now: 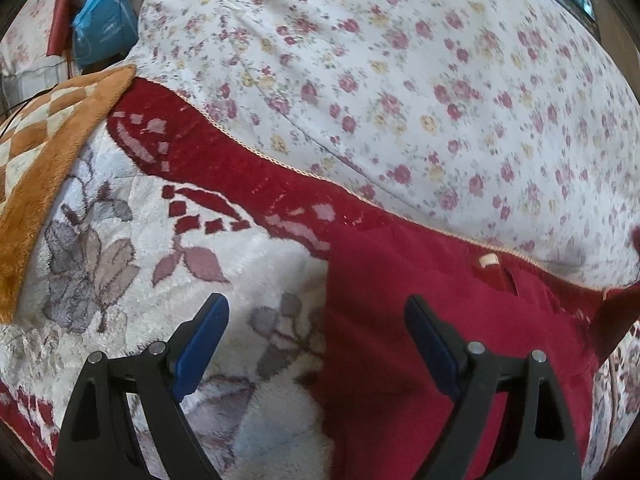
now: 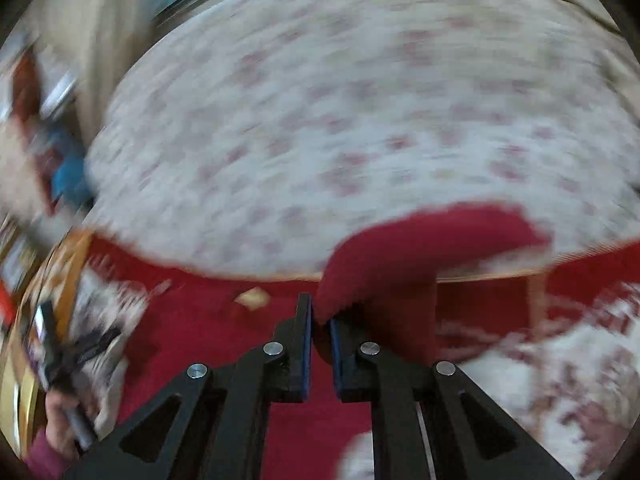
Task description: Fold small clothes
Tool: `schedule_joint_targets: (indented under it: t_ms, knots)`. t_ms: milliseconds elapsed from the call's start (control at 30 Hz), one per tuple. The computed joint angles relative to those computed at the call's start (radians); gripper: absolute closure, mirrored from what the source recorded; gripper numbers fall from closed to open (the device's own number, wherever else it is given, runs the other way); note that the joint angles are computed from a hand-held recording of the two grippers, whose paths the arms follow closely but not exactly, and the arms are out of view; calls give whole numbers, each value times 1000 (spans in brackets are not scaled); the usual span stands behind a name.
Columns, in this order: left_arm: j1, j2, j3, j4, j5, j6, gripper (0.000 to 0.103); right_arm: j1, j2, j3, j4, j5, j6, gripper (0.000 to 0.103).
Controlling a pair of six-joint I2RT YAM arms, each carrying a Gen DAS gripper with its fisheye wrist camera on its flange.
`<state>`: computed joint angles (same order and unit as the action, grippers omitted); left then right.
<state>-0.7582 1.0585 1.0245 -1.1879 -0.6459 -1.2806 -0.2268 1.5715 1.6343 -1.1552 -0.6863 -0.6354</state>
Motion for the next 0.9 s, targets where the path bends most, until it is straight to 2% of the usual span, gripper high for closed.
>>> schedule_joint_targets:
  t_ms: [67,167,233,300,333,400,500,600,733,900]
  knots:
    - [11,-11,-7,12,3,14,14,123,-72,-161,70,38,13,94]
    - [29,-8,-13,28,17,40,14,336,-122,-414,192,163,66,89]
    - [36,-14,-19,43,30,55,14,378,-98,-489,207,176,80,83]
    - [39,-25,-22,62,38,75,14,350,-111,-523,221,165,80,72]
    - [38,-25,-20,69,39,83,14,327,-120,-527,217,160,69,68]
    - [32,-19,-16,81,36,95,14,238,-153,-521,182,121,13,49]
    - [20,3,-13,110,44,115,14,86,-164,-455,116,80,-49,37]
    - [36,33,-12,160,102,151,14,-66,-116,-375,71,65,-92,35]
    - [64,122,44,179,154,205,14,-173,-55,-304,55,86,-135,34]
    - [148,305,160,224,227,325,16,-248,16,-252,26,72,-173,34]
